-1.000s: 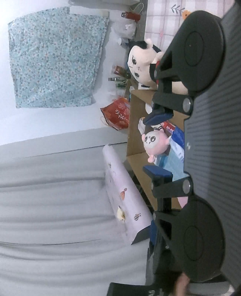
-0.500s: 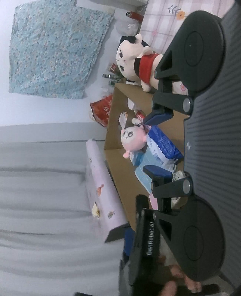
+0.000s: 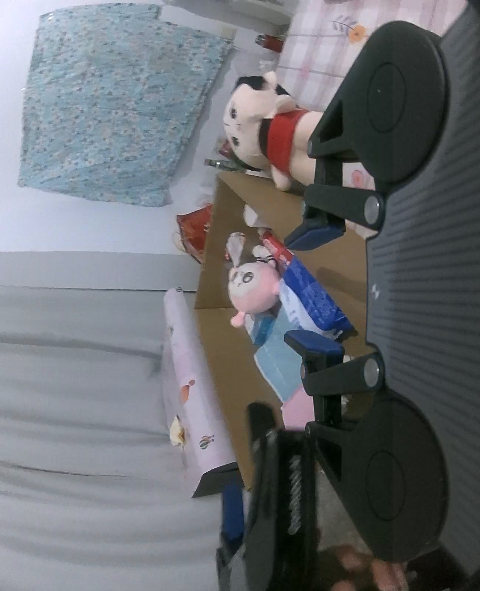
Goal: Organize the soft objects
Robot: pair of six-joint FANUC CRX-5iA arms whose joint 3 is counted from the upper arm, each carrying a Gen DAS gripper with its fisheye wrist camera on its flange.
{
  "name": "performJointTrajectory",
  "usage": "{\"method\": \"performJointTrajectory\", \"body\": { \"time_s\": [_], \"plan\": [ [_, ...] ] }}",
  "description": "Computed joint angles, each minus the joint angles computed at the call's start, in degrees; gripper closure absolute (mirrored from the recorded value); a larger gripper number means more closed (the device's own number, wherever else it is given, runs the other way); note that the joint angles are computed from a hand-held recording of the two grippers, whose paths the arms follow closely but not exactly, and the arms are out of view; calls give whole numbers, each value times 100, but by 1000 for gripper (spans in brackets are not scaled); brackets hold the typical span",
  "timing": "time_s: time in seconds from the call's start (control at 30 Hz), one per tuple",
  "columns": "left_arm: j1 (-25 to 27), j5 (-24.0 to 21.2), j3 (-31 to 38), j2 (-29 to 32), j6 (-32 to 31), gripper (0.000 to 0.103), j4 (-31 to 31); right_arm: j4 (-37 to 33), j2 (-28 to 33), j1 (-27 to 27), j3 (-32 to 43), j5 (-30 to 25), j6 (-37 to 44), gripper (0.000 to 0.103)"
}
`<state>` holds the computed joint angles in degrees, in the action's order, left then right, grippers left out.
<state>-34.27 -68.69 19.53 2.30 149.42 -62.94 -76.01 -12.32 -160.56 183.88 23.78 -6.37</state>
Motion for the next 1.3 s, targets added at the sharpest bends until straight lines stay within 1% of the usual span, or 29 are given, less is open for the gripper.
{"method": "performJointTrajectory", "body": {
  "time_s": [0.07, 0.13, 0.27, 0.33, 0.4, 0.47, 0.63, 0.7, 0.8, 0.87, 0.93, 1.07, 1.17, 1.3],
  "plan": [
    [-7, 12, -66, -65, 204, 3, -60, 37, -5, 0, 4, -69, -105, 56],
    [-117, -222, -4, -21, 318, 3, -259, 60, -16, -11, -8, -93, -176, 56],
    [-462, -590, 108, 95, 137, 3, -737, -155, 42, 19, 80, -193, 170, 56],
    [-638, -708, 82, 133, 148, 1, -1005, -323, 70, 13, 123, -116, 302, 56],
    [-582, -588, 106, 136, 58, 1, -853, -498, 127, 21, 194, -106, 504, 55],
    [-559, -601, 217, 195, -49, 1, -795, -618, 179, 30, 266, -139, 642, 55],
    [-590, -690, 369, 298, -85, 1, -811, -236, 240, -97, 302, -52, 373, 54],
    [-571, -711, 404, 315, -36, 0, -757, -208, 268, -120, 330, -61, 304, 54],
    [-545, -886, 522, 407, -46, 0, -696, -170, 281, -190, 335, -13, 104, 54],
    [-542, -942, 534, 433, -57, 0, -675, -125, 282, -210, 336, -74, -26, 54],
    [-564, -1023, 573, 487, -101, 0, -710, -23, 279, -230, 325, -118, -147, 54],
    [-713, -1200, 606, 571, -129, 0, -976, -23, 279, -228, 326, -147, -146, 54],
    [-724, -1208, 602, 574, -112, 0, -997, -91, 284, -226, 336, -137, -56, 54],
    [-808, -1331, 630, 603, -73, 0, -1130, -136, 292, -212, 343, -166, 26, 53]
  ]
}}
